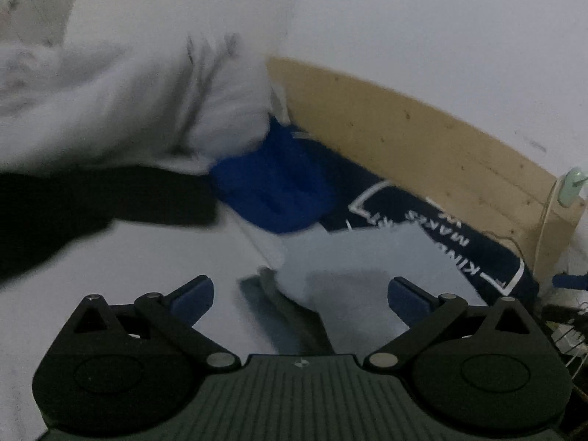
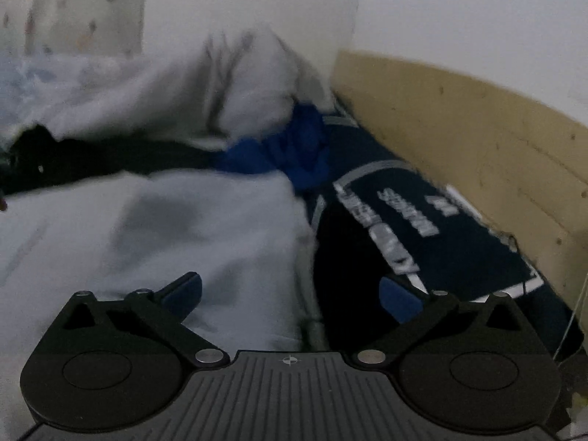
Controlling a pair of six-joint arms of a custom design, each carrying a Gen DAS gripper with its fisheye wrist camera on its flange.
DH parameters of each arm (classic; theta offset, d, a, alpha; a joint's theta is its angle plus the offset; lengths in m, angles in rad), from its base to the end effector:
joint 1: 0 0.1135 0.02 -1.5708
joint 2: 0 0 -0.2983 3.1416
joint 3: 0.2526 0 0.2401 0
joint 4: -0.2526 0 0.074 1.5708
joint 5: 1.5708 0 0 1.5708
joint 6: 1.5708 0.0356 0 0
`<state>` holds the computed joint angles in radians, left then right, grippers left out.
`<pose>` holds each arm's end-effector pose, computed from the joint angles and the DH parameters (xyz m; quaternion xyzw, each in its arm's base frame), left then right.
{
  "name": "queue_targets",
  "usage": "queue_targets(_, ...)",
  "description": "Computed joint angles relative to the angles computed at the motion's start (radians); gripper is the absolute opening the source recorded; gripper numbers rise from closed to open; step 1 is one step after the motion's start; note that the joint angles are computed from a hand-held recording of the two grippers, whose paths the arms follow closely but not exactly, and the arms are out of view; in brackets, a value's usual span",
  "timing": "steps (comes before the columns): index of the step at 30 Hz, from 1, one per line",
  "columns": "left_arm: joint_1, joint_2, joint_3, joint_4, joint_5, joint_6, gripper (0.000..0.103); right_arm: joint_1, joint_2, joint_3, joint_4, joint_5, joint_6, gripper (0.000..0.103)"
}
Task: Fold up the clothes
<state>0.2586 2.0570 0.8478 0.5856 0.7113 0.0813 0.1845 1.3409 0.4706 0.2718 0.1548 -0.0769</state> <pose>0.3730 0.0746 0.1221 0.0843 0.8450 -0.2331 0.4738 0.2349 0.0383 0.2034 -0.0791 0.8787 -0.0432 0.4688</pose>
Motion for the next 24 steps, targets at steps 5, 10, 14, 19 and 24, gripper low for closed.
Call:
queue_targets(5, 0.174, -0.219, -0.17, -0.025, 0.101, 0.057, 0.103, 0.243, -0.238, 0.019, -0.156, 0.106, 0.186, 0.103)
queue_targets(10, 0.361, -0.416, -0.263, -0.176, 0.21, 0.182, 0.103, 0.491, -0.275, 0.089, -0.224, 0.236, 0.366, 0.103)
queue_targets(14, 0.5, -0.531, -0.292, -0.342, 0.249, 0.285, 0.103, 0.703, -0.221, 0.155, -0.245, 0.373, 0.455, 0.103)
queue_targets(19, 0.665, -0.534, -0.295, -0.448, 0.317, 0.381, 0.103, 0.905, -0.082, 0.27, -0.298, 0.5, 0.511, 0.103)
queue_targets(24, 0.767, -0.439, -0.293, -0.38, 0.303, 0.406, 0.103, 1.053, 0.111, 0.432, -0.364, 0.593, 0.567, 0.103)
